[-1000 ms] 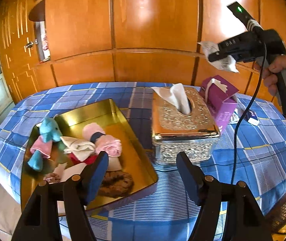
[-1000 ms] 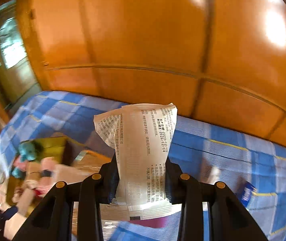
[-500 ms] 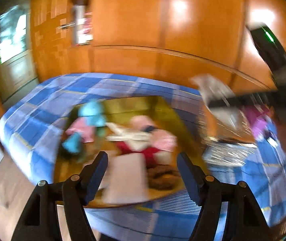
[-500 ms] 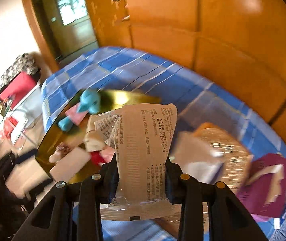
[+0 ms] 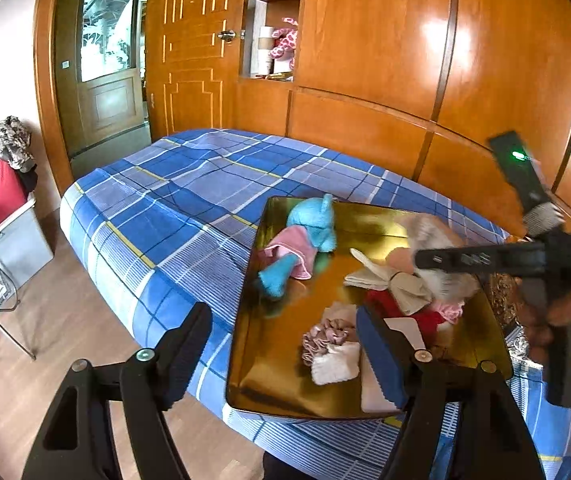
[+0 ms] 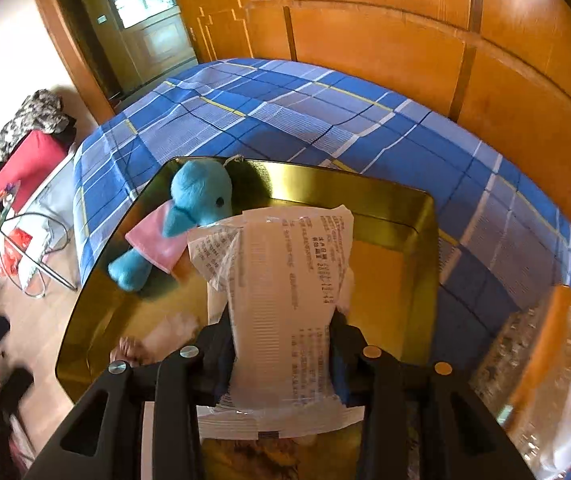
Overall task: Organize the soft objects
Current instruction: 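Carry the paper packet over the gold tray and open the right tool, then move the right tool back over the bed to the blue Tempo tissue pack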
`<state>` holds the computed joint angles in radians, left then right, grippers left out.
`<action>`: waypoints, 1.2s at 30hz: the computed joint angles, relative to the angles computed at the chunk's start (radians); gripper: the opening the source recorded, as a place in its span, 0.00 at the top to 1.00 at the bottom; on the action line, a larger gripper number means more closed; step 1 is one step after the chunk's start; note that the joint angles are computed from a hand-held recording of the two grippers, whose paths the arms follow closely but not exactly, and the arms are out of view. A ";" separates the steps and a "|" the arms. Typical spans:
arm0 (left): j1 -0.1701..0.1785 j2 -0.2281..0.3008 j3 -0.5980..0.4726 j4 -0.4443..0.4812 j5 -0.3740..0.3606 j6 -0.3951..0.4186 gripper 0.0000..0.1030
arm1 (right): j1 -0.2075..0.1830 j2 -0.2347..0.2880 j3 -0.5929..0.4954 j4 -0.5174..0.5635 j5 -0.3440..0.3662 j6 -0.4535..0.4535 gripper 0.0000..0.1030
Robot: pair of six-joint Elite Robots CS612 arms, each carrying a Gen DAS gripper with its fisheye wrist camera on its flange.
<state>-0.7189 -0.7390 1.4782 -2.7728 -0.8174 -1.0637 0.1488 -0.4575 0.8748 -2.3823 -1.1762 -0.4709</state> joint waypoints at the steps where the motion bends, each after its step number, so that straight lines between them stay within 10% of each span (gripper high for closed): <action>1: 0.000 0.002 0.000 -0.008 -0.003 0.003 0.20 | 0.001 0.005 -0.010 0.009 0.003 0.008 0.57; 36: -0.038 0.049 -0.083 -0.026 -0.028 0.191 0.16 | -0.089 -0.180 0.426 -0.651 -0.035 0.145 0.48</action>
